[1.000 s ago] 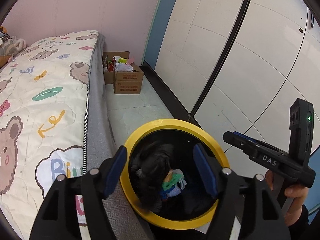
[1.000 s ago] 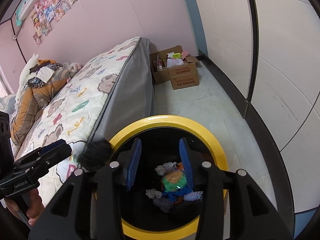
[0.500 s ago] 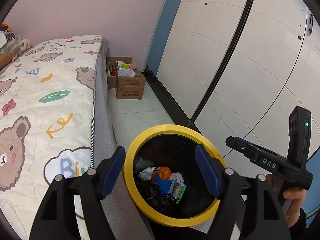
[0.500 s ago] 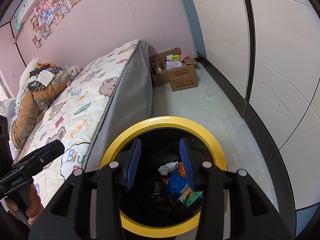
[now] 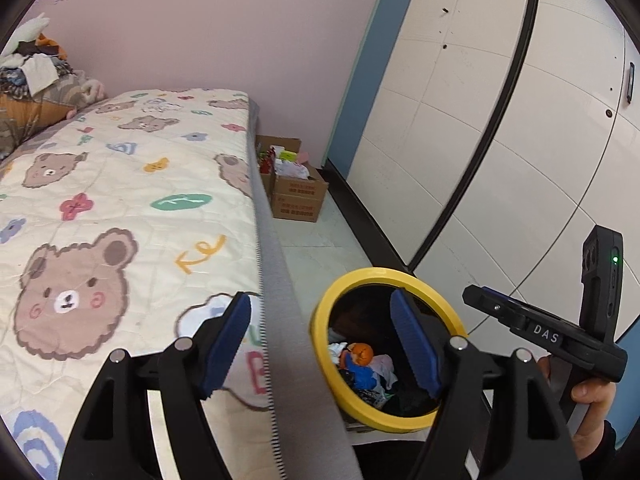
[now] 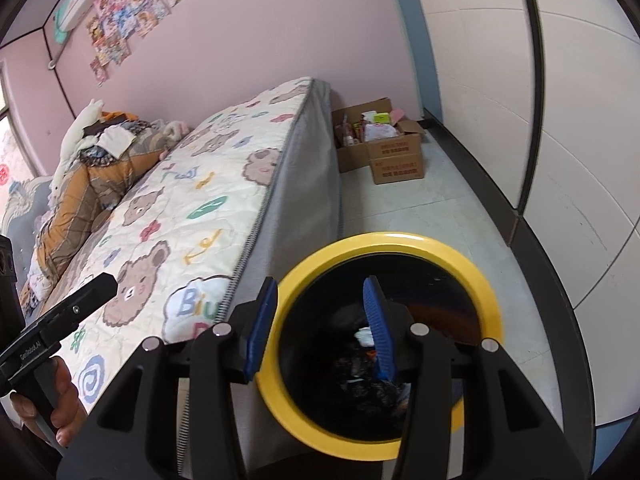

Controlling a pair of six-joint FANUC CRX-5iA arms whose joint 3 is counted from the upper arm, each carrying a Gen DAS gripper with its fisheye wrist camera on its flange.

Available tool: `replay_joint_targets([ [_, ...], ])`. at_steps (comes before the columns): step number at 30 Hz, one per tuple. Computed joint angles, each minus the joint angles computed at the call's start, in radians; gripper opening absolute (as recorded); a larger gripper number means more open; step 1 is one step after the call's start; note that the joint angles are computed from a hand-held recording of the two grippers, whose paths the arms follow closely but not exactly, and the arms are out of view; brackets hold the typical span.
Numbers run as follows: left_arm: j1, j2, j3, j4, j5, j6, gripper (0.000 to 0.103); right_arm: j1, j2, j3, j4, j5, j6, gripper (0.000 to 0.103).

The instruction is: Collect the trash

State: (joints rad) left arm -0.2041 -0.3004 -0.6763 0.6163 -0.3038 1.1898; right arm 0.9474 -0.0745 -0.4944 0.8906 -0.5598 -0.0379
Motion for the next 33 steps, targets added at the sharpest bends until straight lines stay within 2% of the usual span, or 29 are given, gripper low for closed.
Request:
replay_joint_targets([
  [7,0.125,-0.143,-0.053,-0.105,-0.07,0.086,0.069,0.059,0.061,0.085,-0.039,0.012,0.057,0.043],
  [12,0.241,-0.25,-0.104,-0.14,-0.13,0.095,0.069,0.1,0.133,0.174,-0.103,0.03,0.13,0.043],
  [18,0.429,-0.38,-0.192,-0.089,-0.209,0.0,0.069,0.151,0.245,0.332,-0.262,0.034,0.295,0.045],
  [22,0.563,-0.459,-0.254,-0.025,-0.248,-0.098,0.072,0.183,0.322,0.432,-0.303,0.03,0.348,0.055],
  [26,0.675,-0.531,-0.302,0.031,-0.271,-0.187,0.078,0.208,0.381,0.495,-0.253,0.022,0.32,0.061],
  [30,0.753,-0.588,-0.34,0.083,-0.268,-0.274,0.085,0.223,0.411,0.516,-0.17,0.029,0.234,0.078],
  [33,0.795,-0.634,-0.378,0.164,-0.273,-0.35,0.091,0.239,0.431,0.516,-0.028,-0.008,0.129,0.089],
])
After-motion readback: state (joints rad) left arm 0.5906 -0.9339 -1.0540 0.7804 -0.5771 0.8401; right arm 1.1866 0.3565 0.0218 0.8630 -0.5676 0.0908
